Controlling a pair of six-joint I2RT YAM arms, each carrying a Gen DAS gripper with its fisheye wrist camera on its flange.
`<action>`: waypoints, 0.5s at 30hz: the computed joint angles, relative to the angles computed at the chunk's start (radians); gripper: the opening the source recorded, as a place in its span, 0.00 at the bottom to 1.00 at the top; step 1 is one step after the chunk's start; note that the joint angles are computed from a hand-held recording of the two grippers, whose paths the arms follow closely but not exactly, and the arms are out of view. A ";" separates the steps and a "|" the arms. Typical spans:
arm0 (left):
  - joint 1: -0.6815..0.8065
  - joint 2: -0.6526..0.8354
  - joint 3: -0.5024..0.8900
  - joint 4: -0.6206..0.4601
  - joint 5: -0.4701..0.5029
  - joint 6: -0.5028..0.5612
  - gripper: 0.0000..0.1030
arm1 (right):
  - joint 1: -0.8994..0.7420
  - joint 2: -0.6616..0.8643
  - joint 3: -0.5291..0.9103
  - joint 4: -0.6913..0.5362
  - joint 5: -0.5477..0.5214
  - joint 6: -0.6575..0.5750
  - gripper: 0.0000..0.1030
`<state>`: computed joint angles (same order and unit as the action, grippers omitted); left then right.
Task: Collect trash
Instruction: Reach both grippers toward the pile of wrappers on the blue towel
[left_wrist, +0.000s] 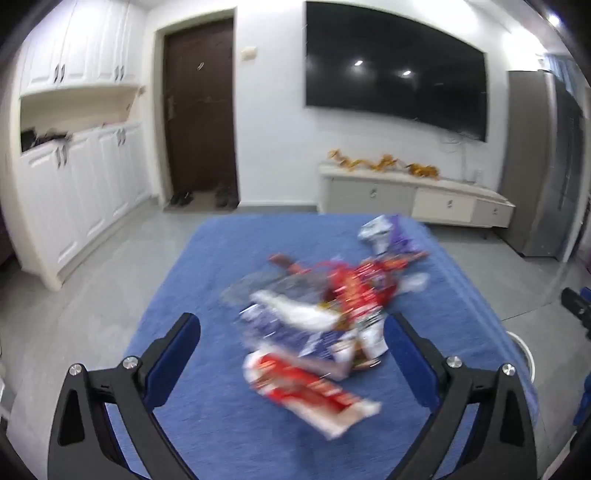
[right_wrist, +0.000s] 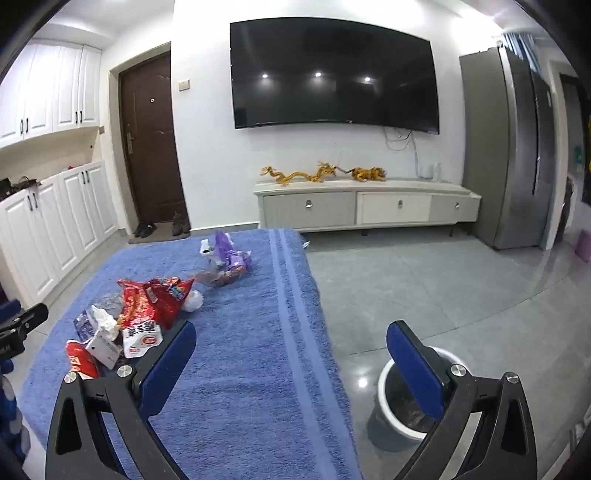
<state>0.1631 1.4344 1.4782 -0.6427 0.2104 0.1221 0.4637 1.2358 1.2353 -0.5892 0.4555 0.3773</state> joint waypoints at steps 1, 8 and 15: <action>0.047 0.021 0.026 -0.043 0.040 0.041 0.97 | -0.009 0.005 -0.004 0.009 -0.027 -0.006 1.00; 0.130 0.096 0.063 -0.208 0.161 0.144 0.97 | -0.043 0.110 -0.017 0.087 -0.229 -0.032 0.95; 0.039 0.235 0.186 -0.341 0.223 0.064 0.97 | -0.053 0.252 0.048 0.117 -0.356 -0.069 0.82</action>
<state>0.2017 1.6697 1.6646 -0.9833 0.4338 0.1856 0.4105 1.4876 1.2830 -0.4726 0.0992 0.3078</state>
